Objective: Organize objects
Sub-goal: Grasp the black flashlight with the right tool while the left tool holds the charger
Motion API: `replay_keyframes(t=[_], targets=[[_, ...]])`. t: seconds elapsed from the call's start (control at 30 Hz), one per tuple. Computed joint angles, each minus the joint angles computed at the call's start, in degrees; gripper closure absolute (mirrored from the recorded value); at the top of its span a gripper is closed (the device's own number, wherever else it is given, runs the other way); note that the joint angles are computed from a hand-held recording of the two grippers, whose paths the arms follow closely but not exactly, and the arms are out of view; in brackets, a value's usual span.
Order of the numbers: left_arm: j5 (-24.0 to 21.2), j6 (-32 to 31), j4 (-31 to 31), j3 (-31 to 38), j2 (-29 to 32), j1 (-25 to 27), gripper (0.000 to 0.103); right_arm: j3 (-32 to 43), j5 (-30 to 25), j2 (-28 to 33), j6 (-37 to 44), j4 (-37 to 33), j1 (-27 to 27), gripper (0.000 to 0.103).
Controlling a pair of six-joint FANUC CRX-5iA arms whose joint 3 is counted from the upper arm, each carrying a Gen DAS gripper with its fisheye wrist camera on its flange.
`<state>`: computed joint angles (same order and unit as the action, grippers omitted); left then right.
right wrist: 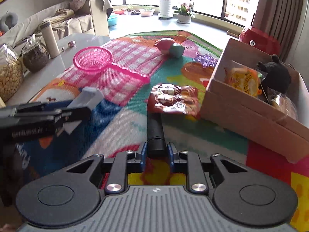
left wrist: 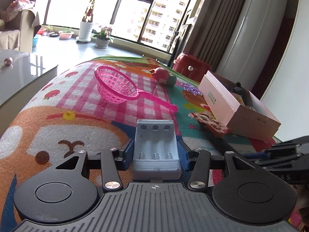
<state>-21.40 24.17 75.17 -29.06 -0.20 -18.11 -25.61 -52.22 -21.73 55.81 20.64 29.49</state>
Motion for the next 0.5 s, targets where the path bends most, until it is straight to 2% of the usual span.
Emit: replay_keyframes(t=[0.1, 0.23, 0.27, 0.3, 0.33, 0.4, 0.47, 0.5], targets=[[-0.06, -0.06, 0.22, 0.01, 0.06, -0.02, 0.050, -4.37, -3.33, -4.41, -2.60, 6.11, 2.67, 0.081], [-0.03, -0.05, 0.14, 0.01, 0.05, 0.00, 0.050, -13.23, -8.79, -6.42, -17.09, 26.53, 5.27, 0.080], [-0.03, -0.05, 0.14, 0.01, 0.05, 0.00, 0.050, -14.94, -10.33, -6.12, -20.24, 30.84, 5.16, 0.076], [-0.03, -0.05, 0.14, 0.01, 0.05, 0.00, 0.050, -15.63, -11.34, -5.83, -22.39, 32.86, 4.74, 0.069], [-0.03, -0.05, 0.14, 0.01, 0.05, 0.00, 0.050, -15.34, -11.02, -6.17, -23.26, 31.89, 3.88, 0.063], [-0.03, -0.05, 0.14, 0.01, 0.05, 0.00, 0.050, -14.00, -7.95, -7.91, -23.49, 26.48, 2.08, 0.024], [-0.03, -0.05, 0.14, 0.01, 0.05, 0.00, 0.050, -13.75, -4.31, -9.31, -24.33, 23.28, 0.68, 0.016], [-0.03, -0.05, 0.14, 0.01, 0.05, 0.00, 0.050, -13.56, -3.20, -9.28, -24.87, 22.44, 0.45, 0.016]])
